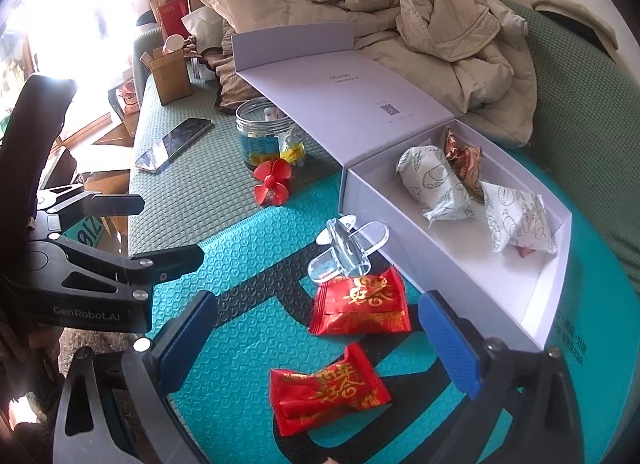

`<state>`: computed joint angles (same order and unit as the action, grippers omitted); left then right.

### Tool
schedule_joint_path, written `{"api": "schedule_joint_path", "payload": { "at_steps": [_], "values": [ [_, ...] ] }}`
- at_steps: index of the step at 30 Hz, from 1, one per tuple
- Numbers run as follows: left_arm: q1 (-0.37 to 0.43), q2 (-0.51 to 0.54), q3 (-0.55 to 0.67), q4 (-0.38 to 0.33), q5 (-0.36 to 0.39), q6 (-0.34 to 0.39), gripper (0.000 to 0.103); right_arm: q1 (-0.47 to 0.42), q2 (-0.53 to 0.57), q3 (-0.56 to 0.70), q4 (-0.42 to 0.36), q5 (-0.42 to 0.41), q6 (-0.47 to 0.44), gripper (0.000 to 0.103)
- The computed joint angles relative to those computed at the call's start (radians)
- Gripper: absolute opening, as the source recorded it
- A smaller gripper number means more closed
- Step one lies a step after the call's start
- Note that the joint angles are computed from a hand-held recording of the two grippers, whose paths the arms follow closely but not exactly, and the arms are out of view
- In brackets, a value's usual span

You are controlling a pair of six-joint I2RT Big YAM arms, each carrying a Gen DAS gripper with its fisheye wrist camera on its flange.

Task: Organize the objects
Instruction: 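Move both tools toward the clear plastic stand and red fan, then grasp the clear plastic stand with the right tool while the left grasps the red fan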

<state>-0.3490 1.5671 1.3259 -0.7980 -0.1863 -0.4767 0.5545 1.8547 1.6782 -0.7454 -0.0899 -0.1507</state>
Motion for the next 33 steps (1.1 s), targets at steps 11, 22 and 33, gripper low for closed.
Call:
{"api": "schedule_joint_path", "payload": {
  "at_steps": [11,22,33],
  "values": [
    [0.039,0.072,0.050,0.000,0.048,-0.002,0.094,-0.009,0.073,0.068,0.008,0.000,0.023,0.101],
    [0.082,0.150,0.130,0.058,0.077,0.065,0.094,-0.028,0.155,0.159,-0.009,-0.050,0.068,0.099],
    [0.104,0.258,0.214,0.048,0.093,0.061,0.094,-0.032,0.242,0.260,-0.072,-0.086,0.064,0.088]
  ]
}}
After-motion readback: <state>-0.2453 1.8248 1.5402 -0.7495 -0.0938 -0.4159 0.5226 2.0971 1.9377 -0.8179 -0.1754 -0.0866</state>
